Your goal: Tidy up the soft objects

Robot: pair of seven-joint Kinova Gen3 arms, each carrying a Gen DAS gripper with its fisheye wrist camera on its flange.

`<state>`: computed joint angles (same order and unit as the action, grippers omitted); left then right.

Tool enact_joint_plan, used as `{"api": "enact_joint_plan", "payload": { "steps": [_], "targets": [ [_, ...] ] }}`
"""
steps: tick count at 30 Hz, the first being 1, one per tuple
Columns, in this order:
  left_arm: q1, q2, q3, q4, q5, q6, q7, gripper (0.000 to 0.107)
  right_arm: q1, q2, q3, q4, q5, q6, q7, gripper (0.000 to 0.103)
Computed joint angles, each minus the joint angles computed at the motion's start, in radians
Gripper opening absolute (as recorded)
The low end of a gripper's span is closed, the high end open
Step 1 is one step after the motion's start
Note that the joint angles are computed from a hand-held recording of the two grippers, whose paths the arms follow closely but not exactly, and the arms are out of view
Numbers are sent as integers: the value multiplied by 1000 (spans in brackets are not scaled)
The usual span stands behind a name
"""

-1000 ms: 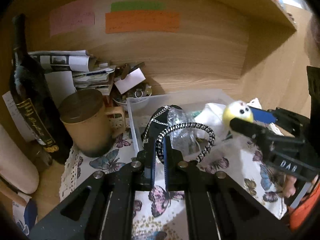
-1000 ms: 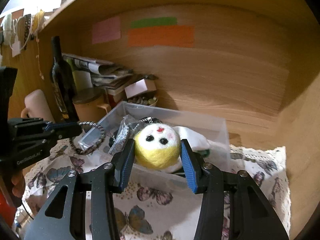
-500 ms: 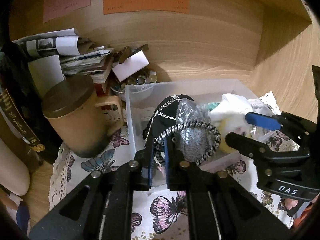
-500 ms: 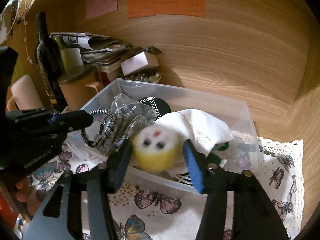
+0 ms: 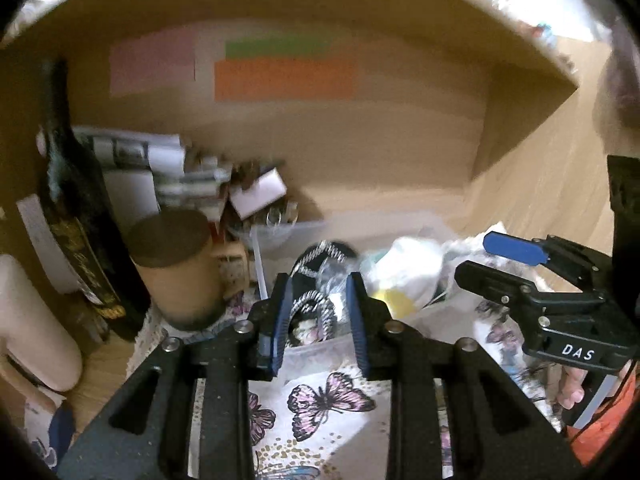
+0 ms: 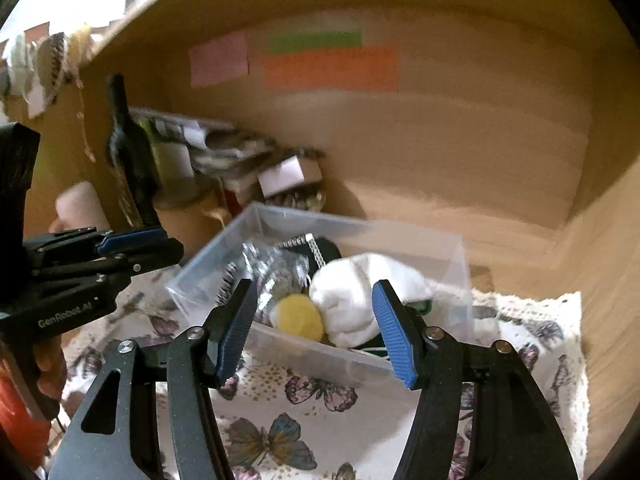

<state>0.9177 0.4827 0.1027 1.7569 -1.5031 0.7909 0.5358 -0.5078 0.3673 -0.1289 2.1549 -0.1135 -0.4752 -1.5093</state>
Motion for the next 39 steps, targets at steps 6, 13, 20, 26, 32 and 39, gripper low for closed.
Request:
{"api": "enact_joint_plan", "payload": {
  "steps": [6,13,20,26,32,39],
  "targets": [
    [69,-49,34,50,-110,135,101,39,-5,-97,-16,118,-19,-145,-2,57],
    [126,-48,90,60,-154,325,135,62,-60,-177,-42,250,-140,-336,78,74],
    [193,-21,110,50,-166,470,149,91,-97,-212,-80,340,-223,-480,101,88],
    [223,-10,115,44,-165,522,165,101,-123,-220,-100,391,-275,-571,102,103],
    [225,-14,119,52,-166,522,171,102,-128,-230,-106,409,-282,-582,88,103],
    [229,-10,120,47,-154,527,171,103,-139,-230,-110,421,-302,-594,85,103]
  ]
}}
